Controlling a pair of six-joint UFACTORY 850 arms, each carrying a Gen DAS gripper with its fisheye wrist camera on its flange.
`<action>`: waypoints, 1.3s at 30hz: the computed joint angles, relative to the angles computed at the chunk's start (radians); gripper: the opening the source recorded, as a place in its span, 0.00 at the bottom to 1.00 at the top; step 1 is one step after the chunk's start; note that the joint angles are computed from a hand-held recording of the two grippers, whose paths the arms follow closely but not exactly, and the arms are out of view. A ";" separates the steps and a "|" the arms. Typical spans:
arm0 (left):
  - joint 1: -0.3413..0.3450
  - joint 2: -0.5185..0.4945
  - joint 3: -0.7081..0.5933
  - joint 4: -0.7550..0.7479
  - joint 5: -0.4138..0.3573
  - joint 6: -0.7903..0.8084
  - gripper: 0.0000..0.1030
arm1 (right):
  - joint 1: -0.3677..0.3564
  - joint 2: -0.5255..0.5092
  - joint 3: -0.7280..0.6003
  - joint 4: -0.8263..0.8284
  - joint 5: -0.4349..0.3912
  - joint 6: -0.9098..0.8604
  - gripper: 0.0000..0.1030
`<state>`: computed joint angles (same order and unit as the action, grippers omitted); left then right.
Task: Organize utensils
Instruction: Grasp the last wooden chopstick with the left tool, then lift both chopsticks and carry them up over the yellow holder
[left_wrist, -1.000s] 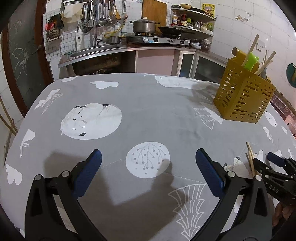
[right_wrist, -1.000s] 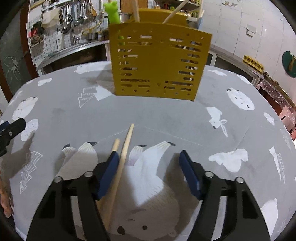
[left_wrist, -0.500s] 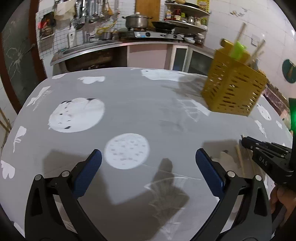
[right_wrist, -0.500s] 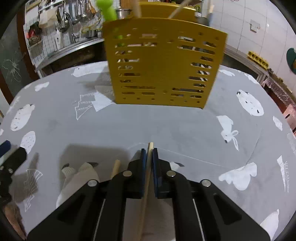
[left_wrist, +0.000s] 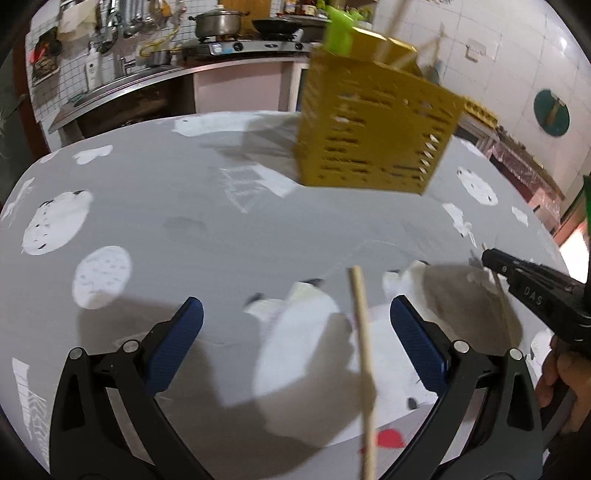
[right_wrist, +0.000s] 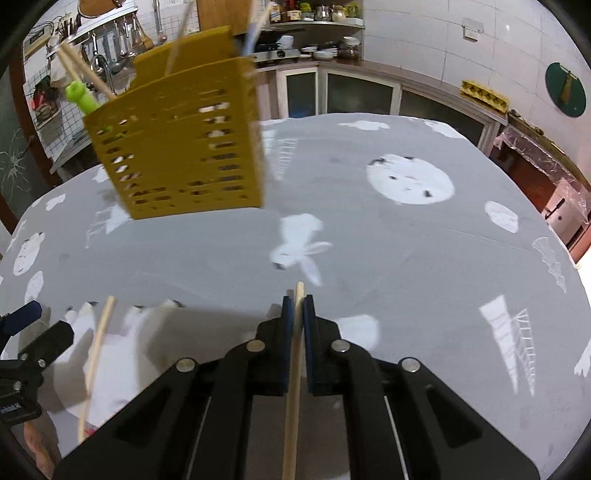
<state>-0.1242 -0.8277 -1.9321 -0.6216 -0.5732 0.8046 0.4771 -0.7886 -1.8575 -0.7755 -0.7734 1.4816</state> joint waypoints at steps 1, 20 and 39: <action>-0.006 0.001 0.005 0.009 0.004 -0.001 0.94 | -0.003 0.010 0.019 -0.005 0.011 0.001 0.06; -0.072 -0.074 -0.122 0.281 -0.057 -0.204 0.14 | -0.014 0.046 0.106 -0.040 0.104 0.046 0.06; -0.013 -0.014 -0.052 -0.004 0.013 -0.066 0.05 | 0.017 0.091 0.143 -0.198 0.109 0.185 0.06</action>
<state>-0.1376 -0.8415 -1.9841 -0.6253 -0.5604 0.7382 0.4945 -0.6978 -1.7145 -0.9732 -0.6647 1.6664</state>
